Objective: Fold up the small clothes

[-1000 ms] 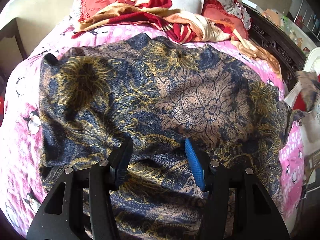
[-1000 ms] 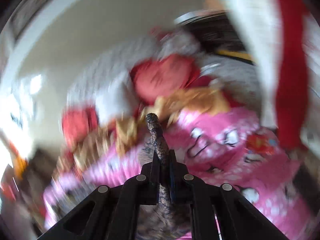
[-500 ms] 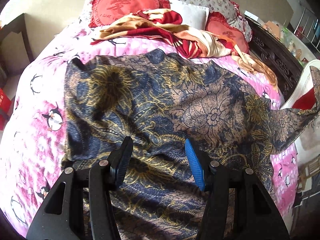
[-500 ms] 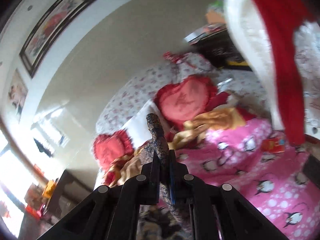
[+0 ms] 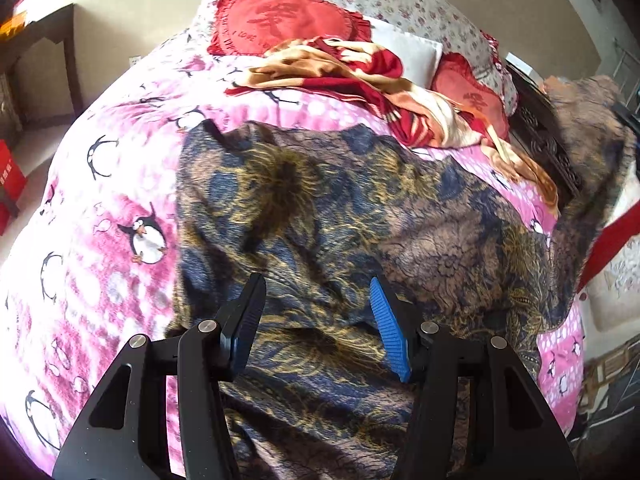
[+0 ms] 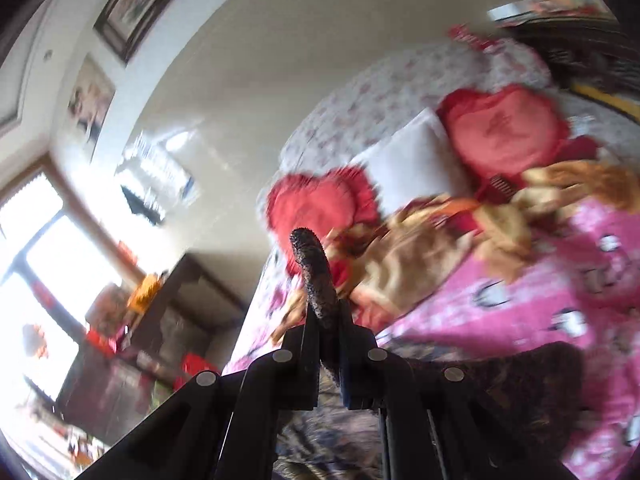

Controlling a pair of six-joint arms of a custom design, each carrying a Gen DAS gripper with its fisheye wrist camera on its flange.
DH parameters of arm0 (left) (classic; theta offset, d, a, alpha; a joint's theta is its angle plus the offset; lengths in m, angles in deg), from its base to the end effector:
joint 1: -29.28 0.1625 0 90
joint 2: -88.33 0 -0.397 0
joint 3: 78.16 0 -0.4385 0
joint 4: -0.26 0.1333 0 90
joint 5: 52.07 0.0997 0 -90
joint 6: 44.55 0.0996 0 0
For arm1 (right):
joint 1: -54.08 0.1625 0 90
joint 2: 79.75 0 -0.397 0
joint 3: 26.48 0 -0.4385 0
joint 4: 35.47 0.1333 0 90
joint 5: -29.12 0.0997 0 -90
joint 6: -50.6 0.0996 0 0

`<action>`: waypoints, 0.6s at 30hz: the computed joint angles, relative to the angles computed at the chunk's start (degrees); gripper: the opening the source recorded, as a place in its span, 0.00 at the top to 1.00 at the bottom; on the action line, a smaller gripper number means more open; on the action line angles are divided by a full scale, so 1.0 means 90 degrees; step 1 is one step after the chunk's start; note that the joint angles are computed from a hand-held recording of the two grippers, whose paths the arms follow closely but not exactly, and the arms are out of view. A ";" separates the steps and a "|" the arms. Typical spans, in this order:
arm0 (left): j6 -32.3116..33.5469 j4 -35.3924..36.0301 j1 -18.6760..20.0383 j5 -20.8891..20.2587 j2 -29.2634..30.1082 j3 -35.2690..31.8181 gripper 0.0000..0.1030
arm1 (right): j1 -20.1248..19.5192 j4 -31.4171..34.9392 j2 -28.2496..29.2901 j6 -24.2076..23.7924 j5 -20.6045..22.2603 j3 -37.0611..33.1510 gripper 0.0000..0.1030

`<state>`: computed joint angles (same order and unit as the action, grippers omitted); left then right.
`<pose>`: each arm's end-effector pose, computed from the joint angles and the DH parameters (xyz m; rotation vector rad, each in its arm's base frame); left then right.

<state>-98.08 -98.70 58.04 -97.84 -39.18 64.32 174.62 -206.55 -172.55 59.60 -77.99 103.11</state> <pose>-0.1423 -0.3094 0.2827 0.2237 2.5180 -0.7936 0.3282 -0.3516 0.2979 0.3638 -2.8532 1.2456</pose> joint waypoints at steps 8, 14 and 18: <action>0.0091 0.0126 0.0332 0.0085 -0.0414 0.0038 0.48 | 0.0180 -0.0741 0.2254 0.0029 0.0111 -0.0270 0.94; 0.0342 0.0069 0.0573 0.0072 -0.0728 0.0062 0.48 | 0.0285 -0.0564 0.3208 -0.0134 0.0145 0.0064 0.93; 0.0570 -0.0220 0.0690 -0.0091 -0.0666 0.0043 0.48 | 0.0285 0.0107 0.3256 -0.0345 0.0270 0.0236 0.49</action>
